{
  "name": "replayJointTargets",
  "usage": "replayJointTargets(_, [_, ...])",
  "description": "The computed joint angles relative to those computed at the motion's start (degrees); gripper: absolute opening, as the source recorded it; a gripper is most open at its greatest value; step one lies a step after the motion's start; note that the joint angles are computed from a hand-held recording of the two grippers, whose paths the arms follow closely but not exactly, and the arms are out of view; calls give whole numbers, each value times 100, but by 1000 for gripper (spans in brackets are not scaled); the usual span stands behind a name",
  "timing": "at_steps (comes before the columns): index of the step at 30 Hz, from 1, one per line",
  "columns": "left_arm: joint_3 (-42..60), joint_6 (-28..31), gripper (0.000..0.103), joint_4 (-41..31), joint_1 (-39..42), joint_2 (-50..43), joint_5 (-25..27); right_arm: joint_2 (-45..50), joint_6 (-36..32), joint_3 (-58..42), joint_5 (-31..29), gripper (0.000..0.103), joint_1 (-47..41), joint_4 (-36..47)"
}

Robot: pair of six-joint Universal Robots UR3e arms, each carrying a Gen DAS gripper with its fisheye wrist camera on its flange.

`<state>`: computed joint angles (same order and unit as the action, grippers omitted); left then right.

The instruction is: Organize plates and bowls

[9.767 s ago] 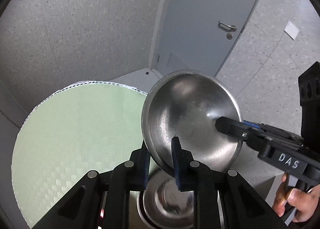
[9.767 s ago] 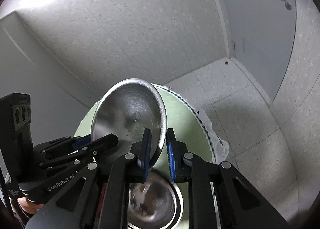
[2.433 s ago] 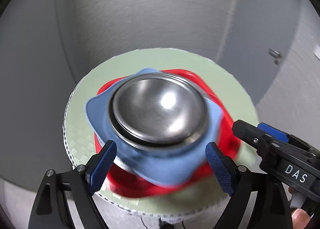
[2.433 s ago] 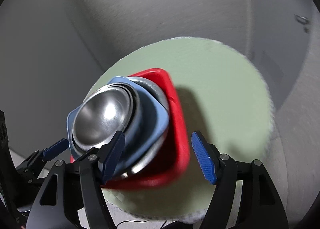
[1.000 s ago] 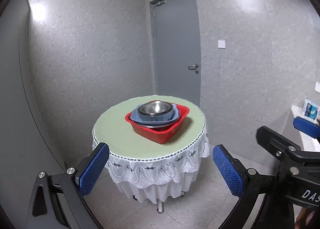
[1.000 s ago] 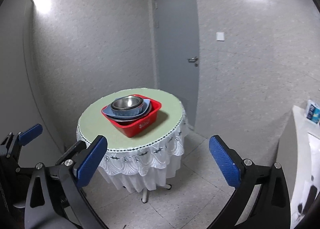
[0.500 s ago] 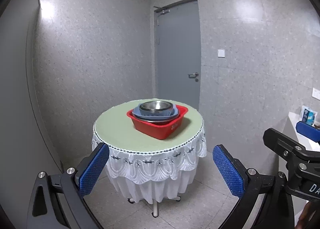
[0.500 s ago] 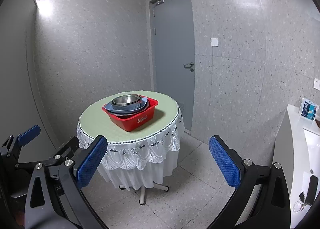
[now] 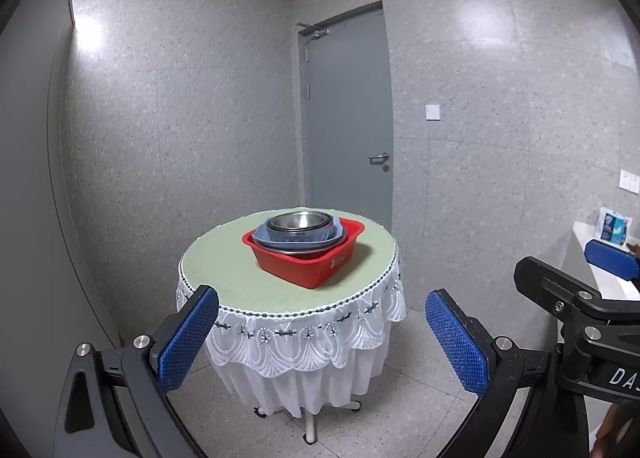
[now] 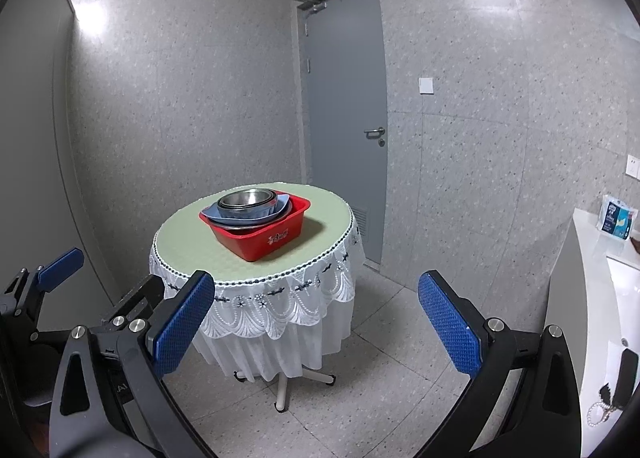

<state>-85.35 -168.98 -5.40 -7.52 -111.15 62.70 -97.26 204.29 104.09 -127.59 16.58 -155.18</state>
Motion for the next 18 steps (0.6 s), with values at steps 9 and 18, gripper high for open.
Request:
replayJointTargets(9, [340, -130, 102, -29, -151, -236, 196, -103, -245, -32, 271, 103, -247, -37])
replayJointTargets(18, [699, -215, 102, -38, -267, -547, 326, -51, -338, -35, 427, 103, -373, -160])
